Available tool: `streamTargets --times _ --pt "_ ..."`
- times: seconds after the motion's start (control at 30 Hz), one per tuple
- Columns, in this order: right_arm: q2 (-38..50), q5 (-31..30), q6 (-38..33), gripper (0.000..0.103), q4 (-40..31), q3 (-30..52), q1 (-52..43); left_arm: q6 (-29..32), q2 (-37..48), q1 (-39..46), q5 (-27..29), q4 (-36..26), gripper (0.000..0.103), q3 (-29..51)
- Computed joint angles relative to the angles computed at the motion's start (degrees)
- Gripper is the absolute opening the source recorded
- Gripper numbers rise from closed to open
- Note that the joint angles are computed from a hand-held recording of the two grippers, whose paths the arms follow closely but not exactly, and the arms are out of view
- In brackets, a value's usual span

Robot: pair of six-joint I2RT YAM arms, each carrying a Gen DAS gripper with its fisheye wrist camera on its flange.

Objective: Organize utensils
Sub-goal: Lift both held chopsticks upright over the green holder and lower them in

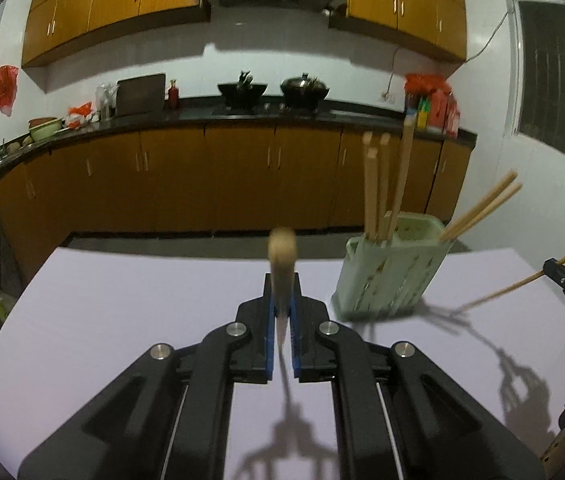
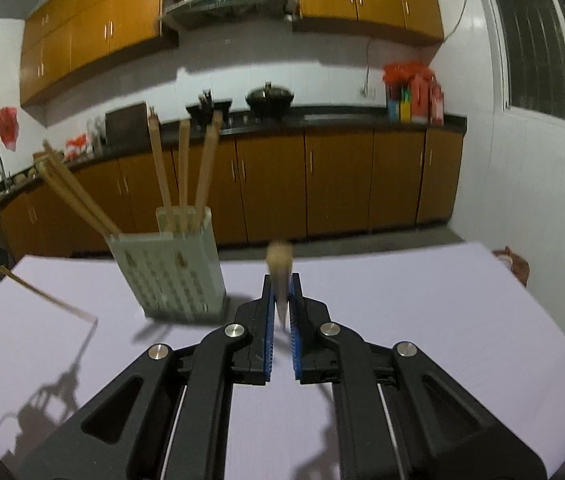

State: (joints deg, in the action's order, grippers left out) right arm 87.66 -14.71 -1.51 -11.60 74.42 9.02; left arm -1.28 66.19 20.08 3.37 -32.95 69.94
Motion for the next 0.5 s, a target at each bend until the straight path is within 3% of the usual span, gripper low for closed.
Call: streamTargets --times 0.33,0.5 --pt "-2.2 -9.5 4.5 0.008 -2.4 6.2 -1.5 -0.8 0.3 -2.0 5.4 -2.9 0.007 8.3" --pt "-4.0 -15.4 8.9 0.008 0.4 8.9 -1.8 -2.2 1.9 -6.4 5.1 -2.4 0.007 14.5"
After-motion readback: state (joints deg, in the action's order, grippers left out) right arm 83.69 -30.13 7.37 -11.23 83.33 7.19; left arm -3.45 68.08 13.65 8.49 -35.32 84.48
